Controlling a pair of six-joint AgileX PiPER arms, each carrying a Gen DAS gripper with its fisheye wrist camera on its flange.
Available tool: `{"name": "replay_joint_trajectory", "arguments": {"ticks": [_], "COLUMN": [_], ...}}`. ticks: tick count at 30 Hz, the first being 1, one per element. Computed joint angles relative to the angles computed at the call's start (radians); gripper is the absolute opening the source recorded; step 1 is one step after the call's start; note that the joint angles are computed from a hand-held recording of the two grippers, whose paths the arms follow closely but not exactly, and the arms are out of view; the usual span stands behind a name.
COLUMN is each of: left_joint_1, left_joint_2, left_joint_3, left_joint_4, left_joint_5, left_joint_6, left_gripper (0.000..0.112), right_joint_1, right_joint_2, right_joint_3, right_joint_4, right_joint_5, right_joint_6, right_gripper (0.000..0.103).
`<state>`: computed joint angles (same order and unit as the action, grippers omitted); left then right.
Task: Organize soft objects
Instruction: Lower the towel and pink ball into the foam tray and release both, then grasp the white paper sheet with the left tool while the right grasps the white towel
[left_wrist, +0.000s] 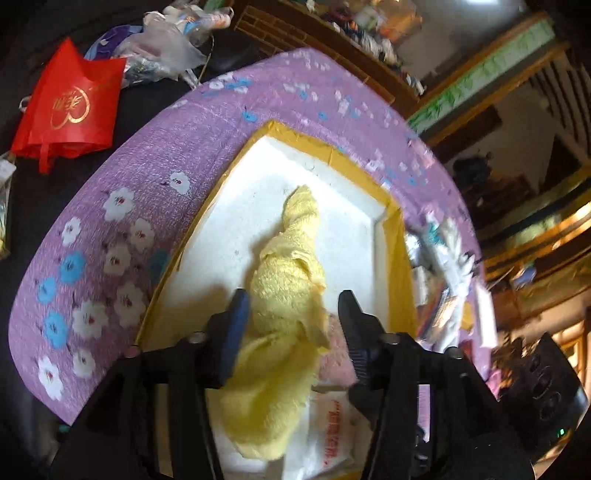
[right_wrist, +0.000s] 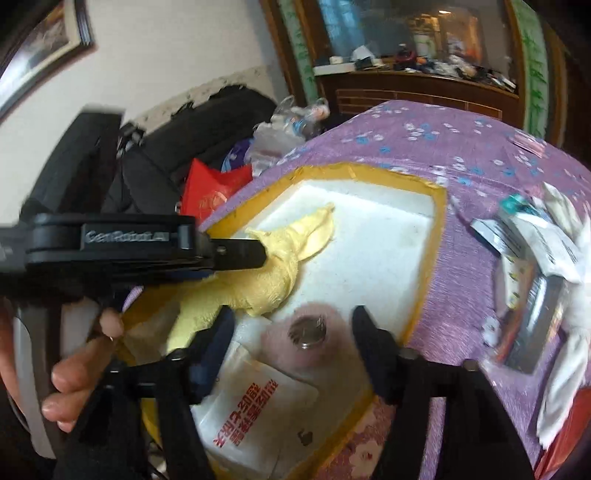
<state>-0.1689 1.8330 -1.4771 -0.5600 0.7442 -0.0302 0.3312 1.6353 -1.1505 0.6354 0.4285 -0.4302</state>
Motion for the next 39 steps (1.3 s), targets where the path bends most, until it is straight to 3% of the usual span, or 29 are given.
{"name": "replay_joint_trajectory", "arguments": {"ticks": [4,6,9,12,15,20,23,30,35,39], "left_joint_1": [-0.068,-0.138,-0.269,-0.363,-0.418,-0.496,-0.515,-0.488,-0.44,-0.41], "left_joint_2": [-0.148,-0.226,-0.299,-0.294,-0.247,-0.147,-0.104,-0.018,0.155,0.391], "left_joint_3": [0.129,0.177,0.203,0.168,0.102,-0.009,-0.056,-0.168,-0.418,-0.81], "left_joint_4": [0.111,0.286,0.527,0.467,0.38,0.419,0.425,0.348,0.285,0.294], "left_joint_5": [-0.139,-0.197,-0.23,-0.219,-0.176,-0.098,-0.072,-0.018,0.118,0.298], "left_joint_6": [-0.071,-0.22,-0.43,-0.349,-0.26,-0.312,-0.32,-0.259,-0.251,-0.312], "left_gripper": [0.054,0.054,0.054,0.054,0.054,0.054,0.054,0.054,0.054,0.054], "right_joint_1": [-0.059,-0.115,-0.199,-0.279,-0.385,-0.552,-0.627,-0.693,-0.712,-0.694], "right_joint_2": [-0.114,-0.194,-0.281,-0.377,-0.429,-0.486,-0.482,-0.363,-0.218,-0.089], "right_joint_3": [0.121,0.211,0.301,0.402,0.458,0.523,0.52,0.428,0.298,0.182], "right_joint_4": [0.271,0.438,0.525,0.541,0.522,0.544,0.555,0.543,0.555,0.518], "right_joint_5": [-0.004,0.032,0.105,0.12,0.172,0.251,0.299,0.294,0.272,0.24], "right_joint_6": [-0.261,-0.428,-0.522,-0.543,-0.526,-0.591,-0.599,-0.548,-0.53,-0.463], "right_gripper": [0.068,0.072,0.076,0.078,0.078,0.078,0.078,0.078,0.078,0.077]}}
